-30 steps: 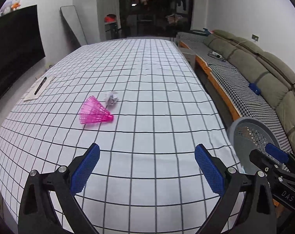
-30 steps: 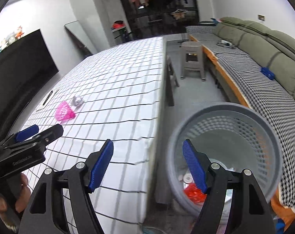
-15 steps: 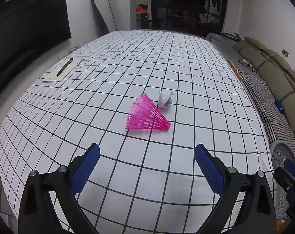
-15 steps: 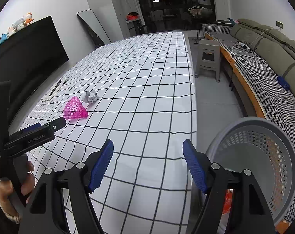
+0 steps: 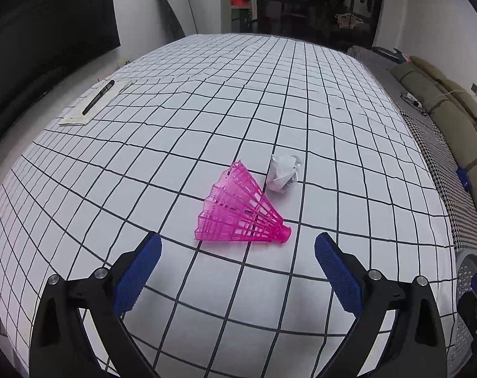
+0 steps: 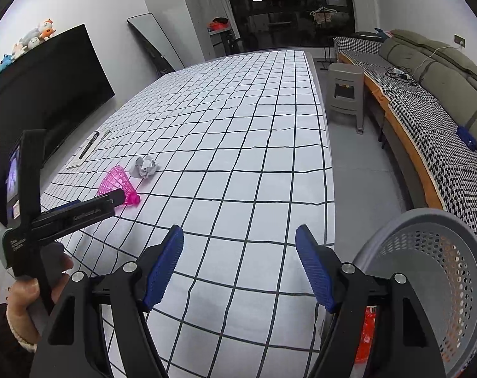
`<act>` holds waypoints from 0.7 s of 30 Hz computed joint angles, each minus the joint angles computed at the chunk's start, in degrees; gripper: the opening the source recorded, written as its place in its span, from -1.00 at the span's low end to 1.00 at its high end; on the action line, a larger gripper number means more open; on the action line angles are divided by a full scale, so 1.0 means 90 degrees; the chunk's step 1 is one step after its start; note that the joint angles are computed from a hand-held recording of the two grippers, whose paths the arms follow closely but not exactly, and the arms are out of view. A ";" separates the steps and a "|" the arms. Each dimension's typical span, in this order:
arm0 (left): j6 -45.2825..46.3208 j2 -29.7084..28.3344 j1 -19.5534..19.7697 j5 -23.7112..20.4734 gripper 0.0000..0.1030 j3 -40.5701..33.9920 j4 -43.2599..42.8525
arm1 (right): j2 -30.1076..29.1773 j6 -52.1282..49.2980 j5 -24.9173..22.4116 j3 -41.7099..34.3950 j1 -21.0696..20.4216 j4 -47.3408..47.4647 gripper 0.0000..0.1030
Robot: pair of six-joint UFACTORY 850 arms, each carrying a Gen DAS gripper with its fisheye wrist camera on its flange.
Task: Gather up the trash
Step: 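Close the left tool on the pink shuttlecock-shaped plastic and lift it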
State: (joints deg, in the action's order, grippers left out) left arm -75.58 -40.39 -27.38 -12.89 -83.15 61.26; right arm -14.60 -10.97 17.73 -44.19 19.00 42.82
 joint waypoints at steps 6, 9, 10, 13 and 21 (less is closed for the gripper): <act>0.0746 -0.0468 0.0009 -0.0291 0.86 -0.0645 -0.0945 | -0.0039 0.0070 -0.0033 -0.0031 -0.0055 -0.0116 0.37; 0.1395 -0.0720 0.0060 -0.0461 0.83 -0.0979 -0.1678 | -0.0061 0.0092 -0.0058 -0.0057 -0.0073 -0.0146 0.37; 0.1494 -0.0788 0.0075 -0.0523 0.76 -0.1071 -0.1800 | -0.0061 0.0092 -0.0058 -0.0057 -0.0073 -0.0146 0.37; 0.1660 -0.0883 0.0110 -0.0581 0.50 -0.1191 -0.1965 | -0.0102 0.0022 -0.0066 -0.0098 -0.0067 -0.0080 0.37; 0.1920 -0.0619 0.0267 -0.0102 0.23 -0.0788 -0.1953 | -0.0320 -0.0349 -0.0263 -0.0369 -0.0039 0.0157 0.37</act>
State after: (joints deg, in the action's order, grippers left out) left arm -58.30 -45.97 -24.97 -13.81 -90.24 43.68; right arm -17.49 -14.11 15.36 -47.51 18.65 44.23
